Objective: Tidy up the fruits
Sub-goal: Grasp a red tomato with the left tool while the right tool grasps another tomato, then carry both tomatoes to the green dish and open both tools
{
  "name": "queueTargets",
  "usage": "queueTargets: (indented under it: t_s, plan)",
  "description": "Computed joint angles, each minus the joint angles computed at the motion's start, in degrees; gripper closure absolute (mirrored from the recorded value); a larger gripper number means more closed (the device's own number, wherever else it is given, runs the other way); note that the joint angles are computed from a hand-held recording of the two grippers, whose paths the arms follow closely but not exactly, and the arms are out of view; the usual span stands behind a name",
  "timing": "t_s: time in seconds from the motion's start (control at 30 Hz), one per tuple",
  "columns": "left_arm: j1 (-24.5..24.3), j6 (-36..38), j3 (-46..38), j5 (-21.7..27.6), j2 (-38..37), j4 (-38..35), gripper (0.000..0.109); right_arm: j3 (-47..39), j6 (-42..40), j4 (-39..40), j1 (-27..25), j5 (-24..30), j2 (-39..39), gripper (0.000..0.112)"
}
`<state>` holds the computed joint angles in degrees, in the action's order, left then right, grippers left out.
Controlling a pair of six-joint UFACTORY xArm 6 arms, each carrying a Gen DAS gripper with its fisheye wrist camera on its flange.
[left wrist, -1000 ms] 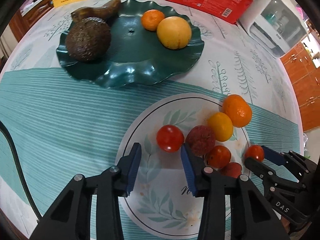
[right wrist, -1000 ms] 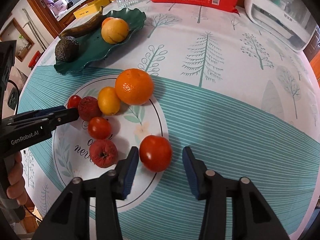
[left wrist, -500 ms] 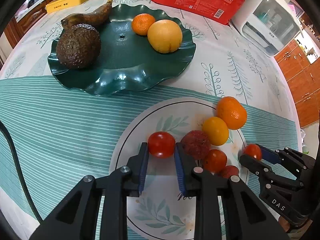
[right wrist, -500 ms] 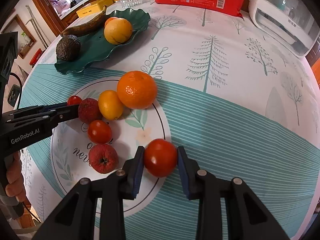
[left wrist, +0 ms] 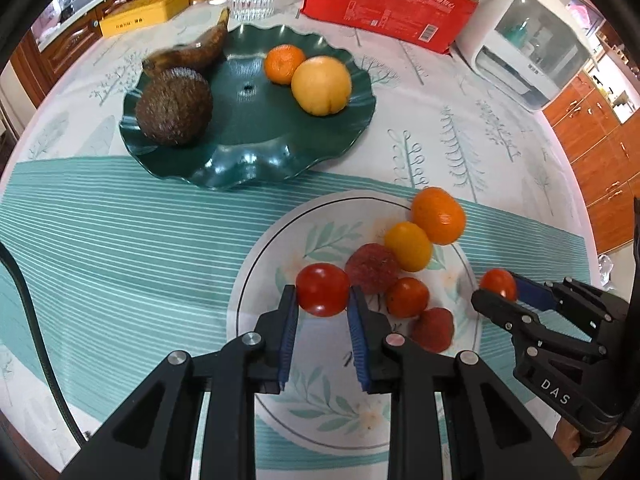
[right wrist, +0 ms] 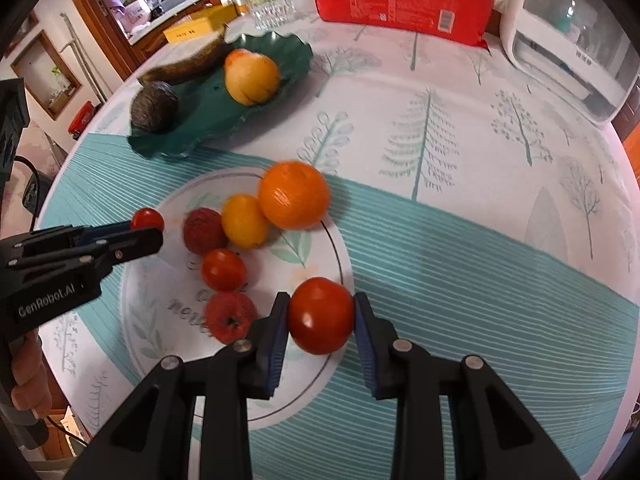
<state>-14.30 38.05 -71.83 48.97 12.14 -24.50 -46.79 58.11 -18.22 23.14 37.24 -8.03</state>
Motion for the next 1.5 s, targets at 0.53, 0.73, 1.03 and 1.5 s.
queueTargets:
  t_s: [0.53,0.73,1.03,1.5]
  plan:
    - [2.5,1.5,-0.6,5.7,-8.9,2.0,0.086,-8.2,-2.9,-0.9,3.5,2.6,-1.9,0.081]
    - [4.1,1.9,-8.2,7.1,-7.6,2.5,0.086,-17.0,-6.1,-2.3,3.1,5.7,-0.1,0.081]
    - [5.8,-0.2,-23.4,9.1,-1.4,5.3,0.086,-32.8,-12.7,-3.2,1.0,10.2,6.7,0.081]
    - [3.3,-6.2,-51.5,18.5,16.4,9.9,0.085,-57.6,-17.3,0.1,-6.1,15.2,23.4,0.081]
